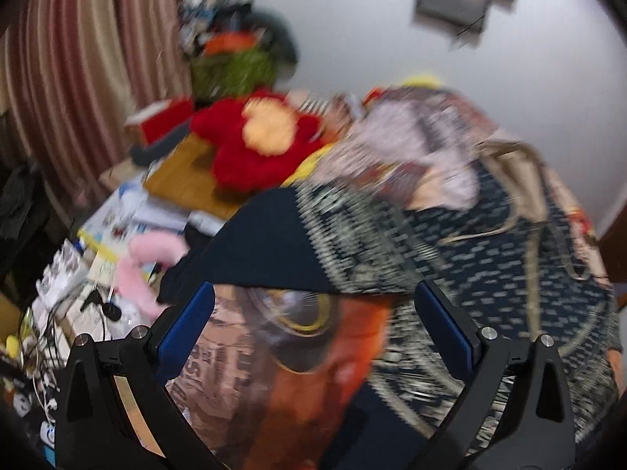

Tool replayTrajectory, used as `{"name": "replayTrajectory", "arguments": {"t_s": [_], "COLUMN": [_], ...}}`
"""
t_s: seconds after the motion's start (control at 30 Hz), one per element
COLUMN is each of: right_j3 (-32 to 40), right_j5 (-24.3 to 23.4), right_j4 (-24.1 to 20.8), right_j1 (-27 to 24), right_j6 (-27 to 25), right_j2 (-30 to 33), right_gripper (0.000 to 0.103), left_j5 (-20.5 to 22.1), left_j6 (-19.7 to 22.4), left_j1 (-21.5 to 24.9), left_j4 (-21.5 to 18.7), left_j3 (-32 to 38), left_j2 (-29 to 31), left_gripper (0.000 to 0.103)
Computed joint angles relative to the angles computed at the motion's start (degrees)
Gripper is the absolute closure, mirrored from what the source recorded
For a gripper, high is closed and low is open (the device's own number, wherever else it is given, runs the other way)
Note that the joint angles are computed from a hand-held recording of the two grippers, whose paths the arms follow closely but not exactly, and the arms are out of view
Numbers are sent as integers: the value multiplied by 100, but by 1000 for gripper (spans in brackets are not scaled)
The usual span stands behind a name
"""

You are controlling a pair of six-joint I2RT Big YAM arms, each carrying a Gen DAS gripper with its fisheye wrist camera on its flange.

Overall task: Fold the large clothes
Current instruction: 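Grasp the hoodie sleeve cuff with the left gripper and lift it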

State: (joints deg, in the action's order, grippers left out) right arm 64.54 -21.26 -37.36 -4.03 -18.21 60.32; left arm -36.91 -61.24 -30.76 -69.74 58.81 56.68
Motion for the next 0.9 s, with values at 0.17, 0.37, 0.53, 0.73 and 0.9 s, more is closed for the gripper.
{"name": "replayTrajectory", "arguments": {"t_s": [0.17, 0.37, 0.53, 0.73, 0.9], "right_j3": [264, 611, 945, 1174, 1266], "right_j5": [521, 872, 812, 608, 521], "right_j4": [-113, -199, -494, -714, -913], "right_j1": [457, 753, 822, 796, 751], "right_j6": [-402, -765, -650, -511, -630], "right_j2": [722, 1426, 1919, 2205, 2274], "right_gripper": [0, 0, 1, 4, 7], "left_j5": [1392, 2616, 3275, 3060, 2560], "left_j6": [198, 157, -69, -26, 149], "left_j1": [1220, 2121, 2661, 2904, 2809], "left_j4": [698, 1485, 1910, 1770, 1466], "left_j3": [-652, -1075, -1240, -1046, -698], "left_j2": [-124, -222, -144, 123, 331], "left_gripper": [2, 7, 18, 67, 92]}}
